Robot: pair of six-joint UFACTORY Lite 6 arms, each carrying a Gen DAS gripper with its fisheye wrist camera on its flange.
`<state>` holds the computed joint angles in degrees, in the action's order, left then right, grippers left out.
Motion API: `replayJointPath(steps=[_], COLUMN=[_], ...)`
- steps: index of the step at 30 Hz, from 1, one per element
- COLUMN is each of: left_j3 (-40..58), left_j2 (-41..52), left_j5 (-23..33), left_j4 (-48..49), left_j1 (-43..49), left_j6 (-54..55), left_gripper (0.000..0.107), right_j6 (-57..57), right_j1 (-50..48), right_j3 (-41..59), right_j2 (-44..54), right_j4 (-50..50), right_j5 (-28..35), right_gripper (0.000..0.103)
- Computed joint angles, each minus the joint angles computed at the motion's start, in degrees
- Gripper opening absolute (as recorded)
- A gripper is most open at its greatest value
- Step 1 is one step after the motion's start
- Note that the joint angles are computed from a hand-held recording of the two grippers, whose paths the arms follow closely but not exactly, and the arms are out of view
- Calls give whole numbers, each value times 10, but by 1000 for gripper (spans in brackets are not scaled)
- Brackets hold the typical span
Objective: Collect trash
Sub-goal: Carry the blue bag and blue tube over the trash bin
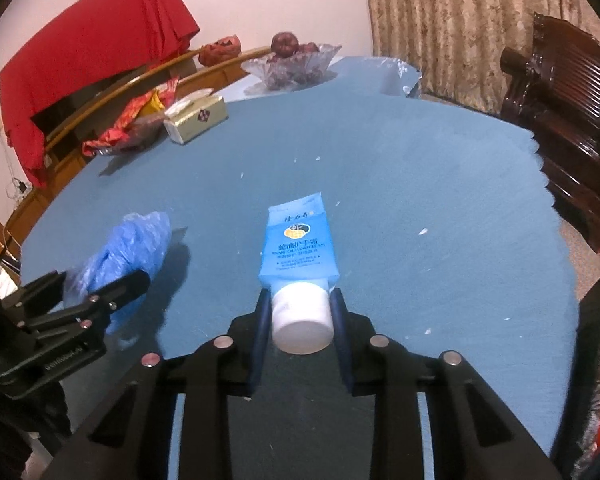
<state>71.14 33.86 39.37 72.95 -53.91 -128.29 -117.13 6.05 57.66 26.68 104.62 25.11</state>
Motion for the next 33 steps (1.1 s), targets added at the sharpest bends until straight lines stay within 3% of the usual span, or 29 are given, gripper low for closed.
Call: replayJointPath(steps=[8, 23, 28, 33], left_j3=[72, 292, 398, 564], left_j2=[18, 94, 145, 237], left_j5=[31, 117, 142, 170], left_j4=[-39, -92, -113, -145], left_j1=[-29, -88, -104, -118], left_j6=[56, 178, 229, 306], left_gripper=[54, 54, 54, 54], right_j6=[28, 100, 118, 131], right_j1=[-58, -191, -244, -304], right_j3=[-39, -69, -72, -66], right_j2=[-71, -195, -224, -239], right_j4=[-46, -150, -186, -214], right_j5=[29, 105, 136, 171], right_gripper=[29, 29, 29, 29])
